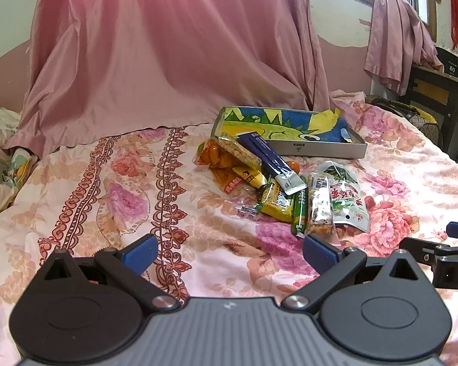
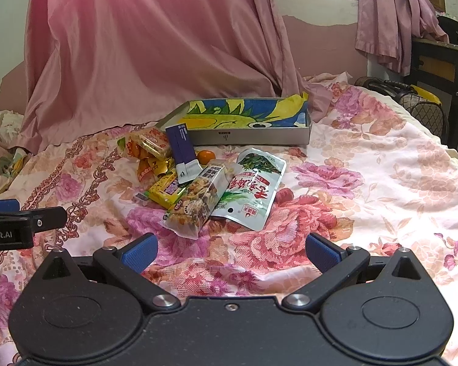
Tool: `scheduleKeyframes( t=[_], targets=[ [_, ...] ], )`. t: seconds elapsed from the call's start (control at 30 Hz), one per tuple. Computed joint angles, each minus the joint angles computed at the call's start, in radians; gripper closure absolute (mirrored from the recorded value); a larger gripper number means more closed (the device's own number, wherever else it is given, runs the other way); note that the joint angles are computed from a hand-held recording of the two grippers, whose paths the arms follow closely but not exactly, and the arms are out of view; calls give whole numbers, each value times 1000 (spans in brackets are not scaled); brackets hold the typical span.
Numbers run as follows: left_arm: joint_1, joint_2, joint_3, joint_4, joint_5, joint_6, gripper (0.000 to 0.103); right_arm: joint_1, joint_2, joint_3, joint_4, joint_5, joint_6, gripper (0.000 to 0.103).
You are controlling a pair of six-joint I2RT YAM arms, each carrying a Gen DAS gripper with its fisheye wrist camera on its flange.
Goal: Organize snacks
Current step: 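Grasp the clear nut-bar packet with the right tool while the left tool approaches the pile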
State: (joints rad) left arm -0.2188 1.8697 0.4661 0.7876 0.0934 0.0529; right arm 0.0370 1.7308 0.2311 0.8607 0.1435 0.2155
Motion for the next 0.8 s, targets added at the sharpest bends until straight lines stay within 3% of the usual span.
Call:
scheduleKeyframes(
  t=[0.37,0.8],
  targets=[
    [40,43,111,-85,77,35,0,11,88,45,76,37,-23,1],
    [63,201,432,-306,216,160,0,-19,189,243,-5,46,-144,1]
  ],
)
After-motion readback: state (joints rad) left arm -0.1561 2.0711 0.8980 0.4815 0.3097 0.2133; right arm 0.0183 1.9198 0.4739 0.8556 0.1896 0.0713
